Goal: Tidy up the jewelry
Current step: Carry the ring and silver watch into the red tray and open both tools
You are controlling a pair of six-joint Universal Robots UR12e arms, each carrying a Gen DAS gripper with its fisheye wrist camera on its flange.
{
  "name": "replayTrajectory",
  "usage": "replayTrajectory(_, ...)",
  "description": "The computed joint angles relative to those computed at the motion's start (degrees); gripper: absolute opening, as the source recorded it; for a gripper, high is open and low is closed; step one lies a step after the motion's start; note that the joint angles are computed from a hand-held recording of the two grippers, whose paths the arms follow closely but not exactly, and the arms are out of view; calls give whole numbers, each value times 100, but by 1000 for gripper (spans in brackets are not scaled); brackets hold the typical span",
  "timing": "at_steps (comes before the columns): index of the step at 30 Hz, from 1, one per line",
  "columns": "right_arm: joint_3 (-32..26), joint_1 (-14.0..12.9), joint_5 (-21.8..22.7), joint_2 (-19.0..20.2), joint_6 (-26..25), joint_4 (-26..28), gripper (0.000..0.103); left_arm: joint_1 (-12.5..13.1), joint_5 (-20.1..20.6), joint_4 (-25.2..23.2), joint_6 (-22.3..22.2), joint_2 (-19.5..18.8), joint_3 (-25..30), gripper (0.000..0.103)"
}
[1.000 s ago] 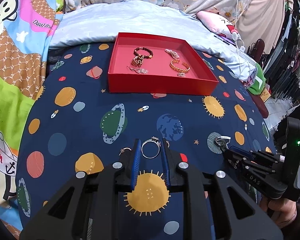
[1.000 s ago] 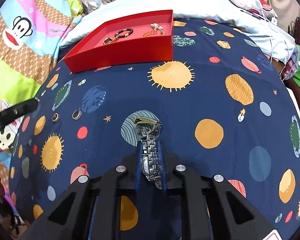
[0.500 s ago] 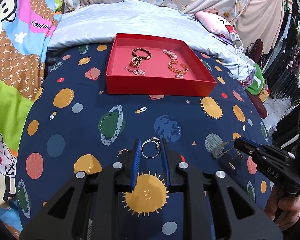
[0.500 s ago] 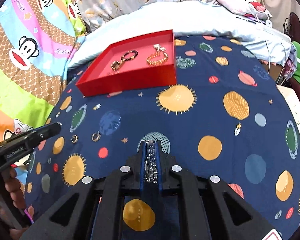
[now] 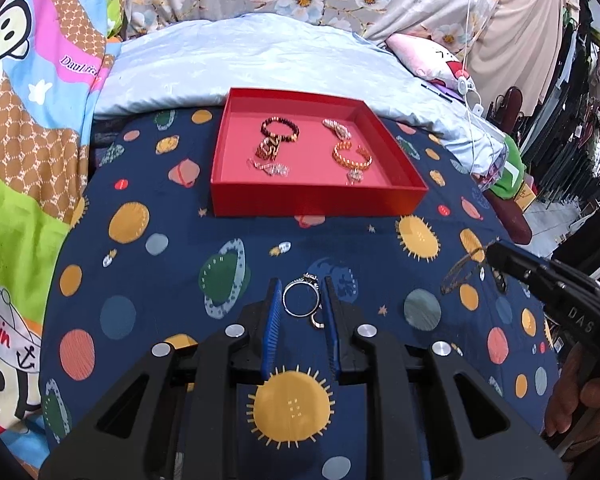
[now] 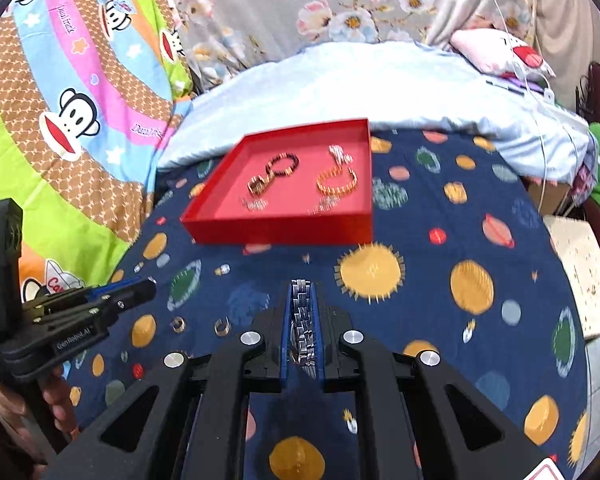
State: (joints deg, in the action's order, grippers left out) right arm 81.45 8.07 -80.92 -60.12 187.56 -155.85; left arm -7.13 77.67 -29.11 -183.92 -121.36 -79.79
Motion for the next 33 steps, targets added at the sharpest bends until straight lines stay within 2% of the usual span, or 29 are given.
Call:
replayTrajectory(5, -301, -17, 89, 138, -44, -67, 9, -5, 67, 74, 32, -95, 206, 19)
replayTrajectory(12, -963, -59, 191, 506, -18, 22, 9, -8, 157, -1, 12, -482, 913, 19)
replayTrajectory(23, -2071, -29, 206, 1236, -94, 602, 9, -55, 343, -509, 108, -1257, 2172, 19)
replayTrajectory(33, -2547, -1, 29, 1642, -241, 1084, 9, -79, 400, -1055, 114, -1683, 2743, 19)
